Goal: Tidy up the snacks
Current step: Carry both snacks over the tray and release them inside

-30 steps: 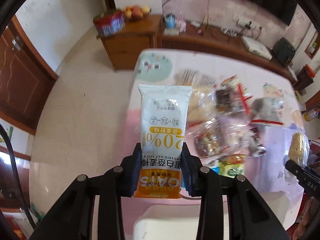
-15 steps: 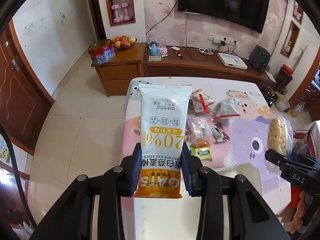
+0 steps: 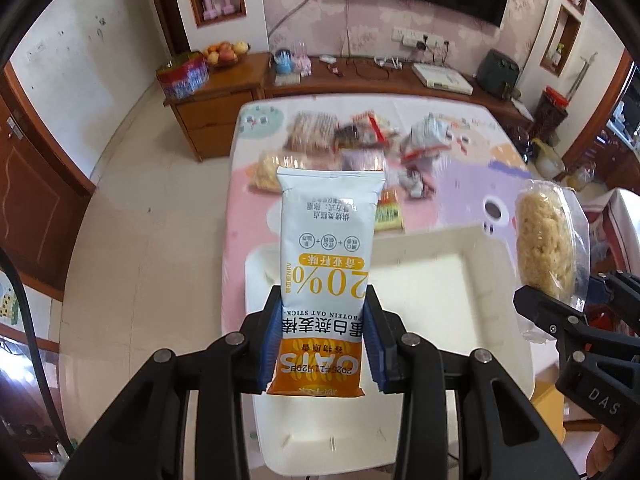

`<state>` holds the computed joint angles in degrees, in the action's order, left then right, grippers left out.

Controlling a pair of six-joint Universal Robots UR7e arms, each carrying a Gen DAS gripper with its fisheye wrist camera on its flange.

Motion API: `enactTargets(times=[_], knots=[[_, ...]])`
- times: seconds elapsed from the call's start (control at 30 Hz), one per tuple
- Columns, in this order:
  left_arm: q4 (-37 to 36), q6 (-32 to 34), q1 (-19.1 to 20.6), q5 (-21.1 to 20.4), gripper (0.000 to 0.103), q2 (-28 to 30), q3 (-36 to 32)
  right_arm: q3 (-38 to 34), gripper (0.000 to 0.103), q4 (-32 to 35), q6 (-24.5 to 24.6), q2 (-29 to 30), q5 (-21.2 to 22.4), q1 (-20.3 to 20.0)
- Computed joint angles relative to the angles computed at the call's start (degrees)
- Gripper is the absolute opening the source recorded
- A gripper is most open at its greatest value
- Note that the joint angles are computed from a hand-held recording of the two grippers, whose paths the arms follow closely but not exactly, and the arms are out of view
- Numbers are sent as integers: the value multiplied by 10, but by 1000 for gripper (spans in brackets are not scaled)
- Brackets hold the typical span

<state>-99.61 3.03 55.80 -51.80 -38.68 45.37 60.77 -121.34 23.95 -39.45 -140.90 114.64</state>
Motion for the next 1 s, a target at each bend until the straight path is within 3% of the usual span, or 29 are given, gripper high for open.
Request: enactTargets(times=[0.13, 0.3, 1.0], knots=[[10, -10, 1, -1, 35, -23, 48, 24, 49, 22, 39, -9, 24, -4], [41, -21, 3, -12, 36, -27, 57, 35, 49, 39, 70, -13, 38, -5], [71, -35, 1, -7, 42, -23, 56, 24, 51, 110, 116, -7, 48, -7]])
